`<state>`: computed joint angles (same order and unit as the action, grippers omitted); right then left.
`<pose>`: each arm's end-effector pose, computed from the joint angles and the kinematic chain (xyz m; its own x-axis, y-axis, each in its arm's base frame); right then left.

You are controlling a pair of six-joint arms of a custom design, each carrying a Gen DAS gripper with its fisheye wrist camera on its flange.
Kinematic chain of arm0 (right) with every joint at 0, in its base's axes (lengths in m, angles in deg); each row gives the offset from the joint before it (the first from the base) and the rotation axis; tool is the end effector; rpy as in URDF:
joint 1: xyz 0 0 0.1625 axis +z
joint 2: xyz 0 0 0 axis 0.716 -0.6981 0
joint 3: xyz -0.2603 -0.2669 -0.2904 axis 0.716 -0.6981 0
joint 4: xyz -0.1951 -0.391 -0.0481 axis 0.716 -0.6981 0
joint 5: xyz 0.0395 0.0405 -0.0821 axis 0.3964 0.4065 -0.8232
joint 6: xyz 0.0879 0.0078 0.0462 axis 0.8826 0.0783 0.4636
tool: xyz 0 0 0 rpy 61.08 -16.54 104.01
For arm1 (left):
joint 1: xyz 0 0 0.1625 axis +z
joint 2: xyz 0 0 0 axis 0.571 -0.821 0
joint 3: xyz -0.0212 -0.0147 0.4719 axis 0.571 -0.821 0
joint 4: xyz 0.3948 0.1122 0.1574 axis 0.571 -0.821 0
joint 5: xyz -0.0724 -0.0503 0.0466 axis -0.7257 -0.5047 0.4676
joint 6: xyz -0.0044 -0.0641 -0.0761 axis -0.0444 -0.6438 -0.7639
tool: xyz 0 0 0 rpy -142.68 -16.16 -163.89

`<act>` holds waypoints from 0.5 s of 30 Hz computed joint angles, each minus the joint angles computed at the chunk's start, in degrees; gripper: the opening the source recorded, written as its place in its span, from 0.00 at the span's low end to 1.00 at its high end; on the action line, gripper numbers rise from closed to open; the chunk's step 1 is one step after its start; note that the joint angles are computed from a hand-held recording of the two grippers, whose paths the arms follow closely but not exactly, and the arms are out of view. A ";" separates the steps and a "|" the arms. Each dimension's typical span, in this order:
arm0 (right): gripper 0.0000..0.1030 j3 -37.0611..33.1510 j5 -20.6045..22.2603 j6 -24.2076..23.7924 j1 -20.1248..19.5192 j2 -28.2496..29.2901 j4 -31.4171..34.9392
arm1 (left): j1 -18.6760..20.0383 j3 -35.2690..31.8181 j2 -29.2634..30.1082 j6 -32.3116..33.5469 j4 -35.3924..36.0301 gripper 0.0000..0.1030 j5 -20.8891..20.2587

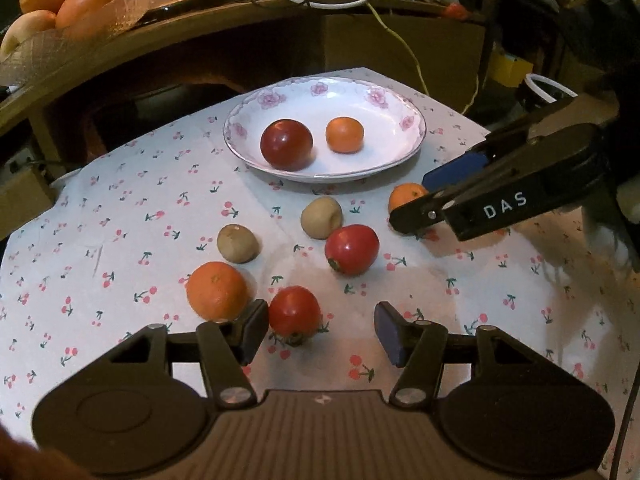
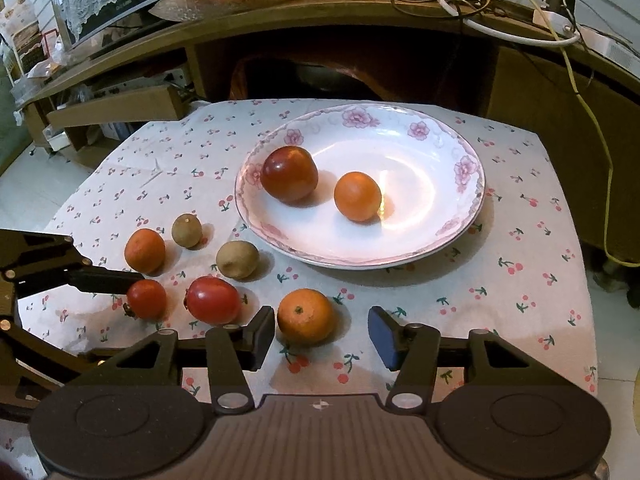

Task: Organize fruits
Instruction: 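Grasp a red tomato with the left tool while the right tool grasps a tangerine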

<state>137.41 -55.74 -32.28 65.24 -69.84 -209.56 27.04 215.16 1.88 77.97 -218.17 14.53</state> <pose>0.3203 -0.5610 -0.0498 -0.5479 -0.7082 0.4453 -0.8053 0.5906 -0.0515 0.0011 -0.4290 0.2603 -0.7145 0.1524 -0.6829 0.5288 0.7567 -0.3844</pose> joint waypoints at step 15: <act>0.30 0.50 -1.36 -2.34 0.81 -0.45 0.96 | 0.00 -0.04 -0.39 -2.37 0.43 0.38 -1.66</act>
<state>137.92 -57.10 -34.61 66.06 -70.28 -208.59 27.04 215.11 1.49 75.59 -217.74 12.87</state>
